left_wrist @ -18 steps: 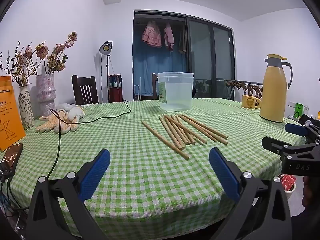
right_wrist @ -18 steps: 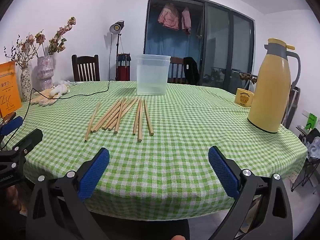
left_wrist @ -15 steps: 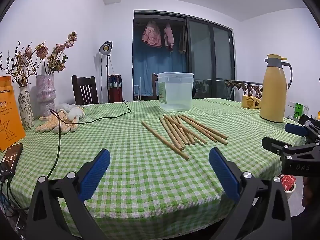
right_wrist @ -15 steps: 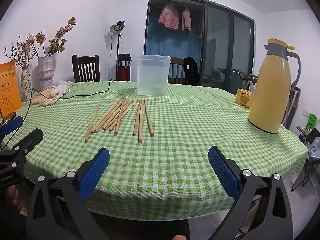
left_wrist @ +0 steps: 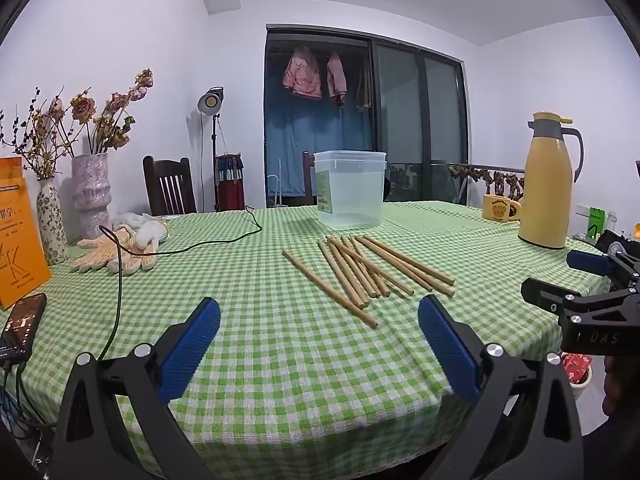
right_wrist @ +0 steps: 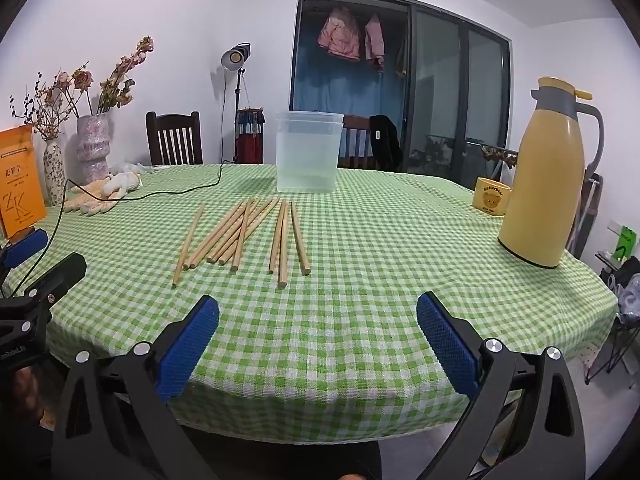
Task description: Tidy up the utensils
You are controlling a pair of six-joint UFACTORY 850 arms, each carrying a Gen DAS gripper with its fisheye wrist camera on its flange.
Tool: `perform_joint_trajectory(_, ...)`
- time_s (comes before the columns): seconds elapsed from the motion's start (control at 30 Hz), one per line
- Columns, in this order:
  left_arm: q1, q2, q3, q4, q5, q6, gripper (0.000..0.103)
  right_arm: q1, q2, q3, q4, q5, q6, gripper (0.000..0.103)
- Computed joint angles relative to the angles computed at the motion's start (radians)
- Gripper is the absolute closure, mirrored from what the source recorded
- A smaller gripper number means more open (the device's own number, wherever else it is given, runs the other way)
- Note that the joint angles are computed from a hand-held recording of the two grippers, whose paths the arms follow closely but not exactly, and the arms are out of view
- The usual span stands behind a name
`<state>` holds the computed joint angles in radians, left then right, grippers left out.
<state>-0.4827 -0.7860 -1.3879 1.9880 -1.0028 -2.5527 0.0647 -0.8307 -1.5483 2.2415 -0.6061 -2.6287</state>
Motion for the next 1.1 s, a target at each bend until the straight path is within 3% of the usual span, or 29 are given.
perform_joint_trajectory(1.1,-0.001,0.016,0.011,0.019,-0.003,-0.002,0.007,0.0,0.003,-0.002,0.008,-0.004,-0.004,0.008)
